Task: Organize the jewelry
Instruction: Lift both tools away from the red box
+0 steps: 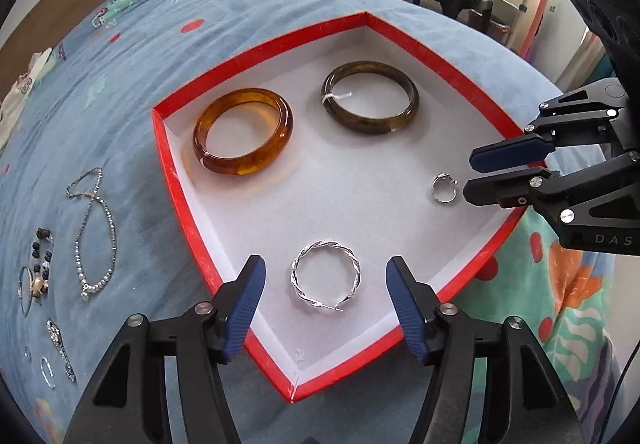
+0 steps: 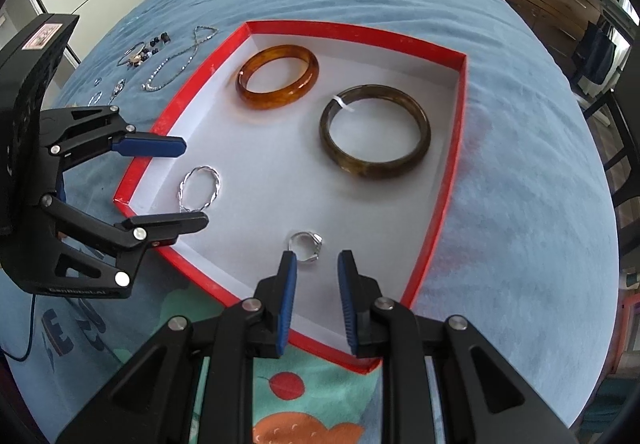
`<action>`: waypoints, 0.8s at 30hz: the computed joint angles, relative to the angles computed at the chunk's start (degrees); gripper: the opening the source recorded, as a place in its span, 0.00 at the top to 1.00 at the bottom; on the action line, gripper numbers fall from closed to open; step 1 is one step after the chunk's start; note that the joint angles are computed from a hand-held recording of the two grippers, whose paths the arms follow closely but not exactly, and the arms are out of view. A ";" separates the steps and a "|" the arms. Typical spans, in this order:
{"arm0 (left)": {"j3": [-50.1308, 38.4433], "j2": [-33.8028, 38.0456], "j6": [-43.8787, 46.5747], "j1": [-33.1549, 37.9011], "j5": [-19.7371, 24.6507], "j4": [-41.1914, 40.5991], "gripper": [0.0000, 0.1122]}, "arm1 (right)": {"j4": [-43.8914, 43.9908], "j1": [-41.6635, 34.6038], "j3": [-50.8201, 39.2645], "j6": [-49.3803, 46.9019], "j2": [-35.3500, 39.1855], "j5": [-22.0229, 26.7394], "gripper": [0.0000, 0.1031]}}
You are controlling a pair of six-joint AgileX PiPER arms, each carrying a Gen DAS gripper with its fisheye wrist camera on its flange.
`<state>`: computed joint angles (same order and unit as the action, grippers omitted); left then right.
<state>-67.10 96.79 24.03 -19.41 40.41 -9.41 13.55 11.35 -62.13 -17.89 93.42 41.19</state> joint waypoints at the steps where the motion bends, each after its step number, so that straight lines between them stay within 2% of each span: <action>1: 0.28 -0.55 0.04 0.02 -0.08 0.00 0.40 | 0.02 -0.08 0.12 0.14 -0.31 -0.01 0.80; 11: 3.28 -8.28 1.42 1.44 0.26 -2.47 0.30 | -2.83 0.70 2.43 6.85 -7.15 -0.42 0.79; 17: 6.72 -14.31 -0.02 2.88 0.68 -1.43 0.29 | -7.11 3.33 4.24 15.41 -13.18 0.04 0.79; 24: 12.46 -22.45 3.35 9.66 2.36 -2.55 0.29 | -13.55 9.49 5.24 27.01 -19.12 1.25 0.79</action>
